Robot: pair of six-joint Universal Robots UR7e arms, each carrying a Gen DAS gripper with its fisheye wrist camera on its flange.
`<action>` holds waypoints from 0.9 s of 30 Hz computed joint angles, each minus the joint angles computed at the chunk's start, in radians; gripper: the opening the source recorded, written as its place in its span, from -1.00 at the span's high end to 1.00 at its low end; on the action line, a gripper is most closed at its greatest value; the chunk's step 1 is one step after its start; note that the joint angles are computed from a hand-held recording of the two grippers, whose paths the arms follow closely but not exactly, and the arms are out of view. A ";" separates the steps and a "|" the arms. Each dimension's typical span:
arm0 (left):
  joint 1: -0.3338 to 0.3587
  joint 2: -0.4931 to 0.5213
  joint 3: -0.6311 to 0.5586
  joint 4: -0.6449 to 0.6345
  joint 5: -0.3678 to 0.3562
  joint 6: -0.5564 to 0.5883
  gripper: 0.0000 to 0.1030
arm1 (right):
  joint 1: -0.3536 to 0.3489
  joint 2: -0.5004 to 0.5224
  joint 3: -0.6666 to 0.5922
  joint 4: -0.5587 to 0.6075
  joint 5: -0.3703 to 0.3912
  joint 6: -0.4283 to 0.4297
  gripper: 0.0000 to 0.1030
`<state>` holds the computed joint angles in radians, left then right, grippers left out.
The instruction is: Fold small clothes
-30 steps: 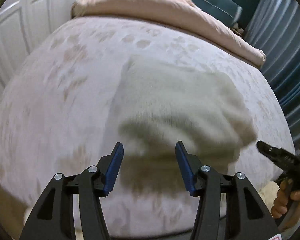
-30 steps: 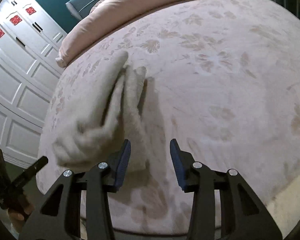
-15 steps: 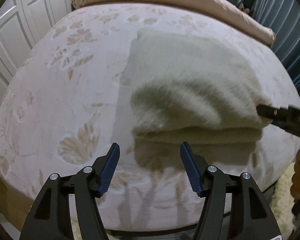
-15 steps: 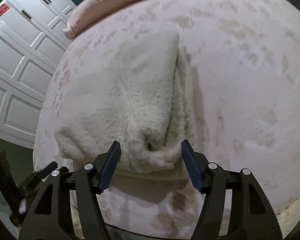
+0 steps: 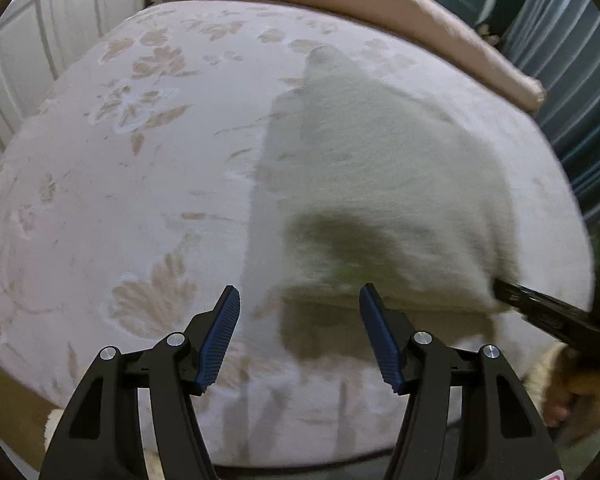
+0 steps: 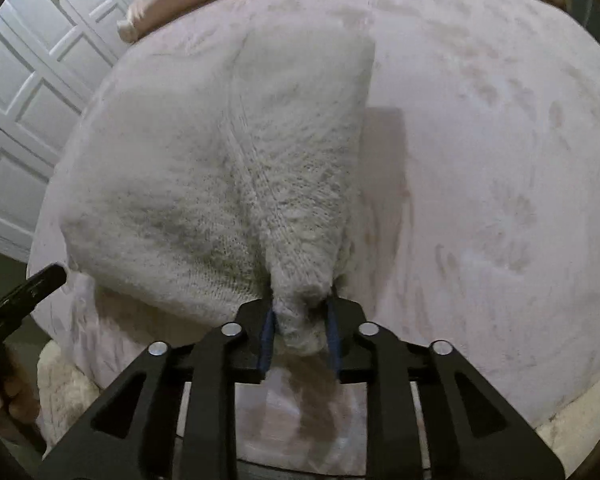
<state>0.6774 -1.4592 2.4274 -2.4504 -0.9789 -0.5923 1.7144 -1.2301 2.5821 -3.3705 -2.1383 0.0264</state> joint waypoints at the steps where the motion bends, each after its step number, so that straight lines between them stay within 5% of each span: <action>1: -0.014 -0.016 -0.001 0.005 0.003 -0.002 -0.17 | 0.018 -0.034 -0.009 0.042 0.005 0.019 0.46; 3: -0.037 -0.043 -0.011 -0.005 0.011 0.011 -0.21 | 0.036 -0.074 -0.014 0.058 0.010 0.027 0.31; 6: -0.009 -0.008 -0.046 -0.103 0.000 0.041 -0.57 | 0.023 -0.108 -0.028 0.024 0.031 0.024 -0.34; 7: 0.013 0.017 -0.058 -0.143 -0.017 0.057 -0.63 | 0.006 -0.105 -0.035 0.021 0.050 0.025 -0.40; 12: 0.175 0.197 -0.150 -0.223 -0.162 0.082 -0.67 | -0.167 -0.055 -0.100 0.116 0.272 0.066 -0.37; 14: 0.207 0.241 -0.155 -0.256 -0.191 0.069 -0.63 | -0.218 -0.026 -0.117 0.137 0.371 0.074 -0.01; 16: 0.204 0.258 -0.143 -0.309 -0.193 0.055 -0.52 | -0.174 -0.026 -0.150 0.166 0.321 0.055 0.32; 21: 0.099 0.236 -0.115 -0.437 -0.134 0.109 -0.26 | -0.009 -0.094 -0.173 0.094 0.188 -0.082 0.42; 24: 0.067 0.287 -0.131 -0.441 -0.075 0.131 -0.29 | -0.039 -0.087 -0.178 0.067 0.148 -0.111 0.31; 27: 0.074 0.356 -0.160 -0.325 -0.029 0.098 -0.17 | -0.113 0.015 -0.215 0.176 0.015 -0.101 0.14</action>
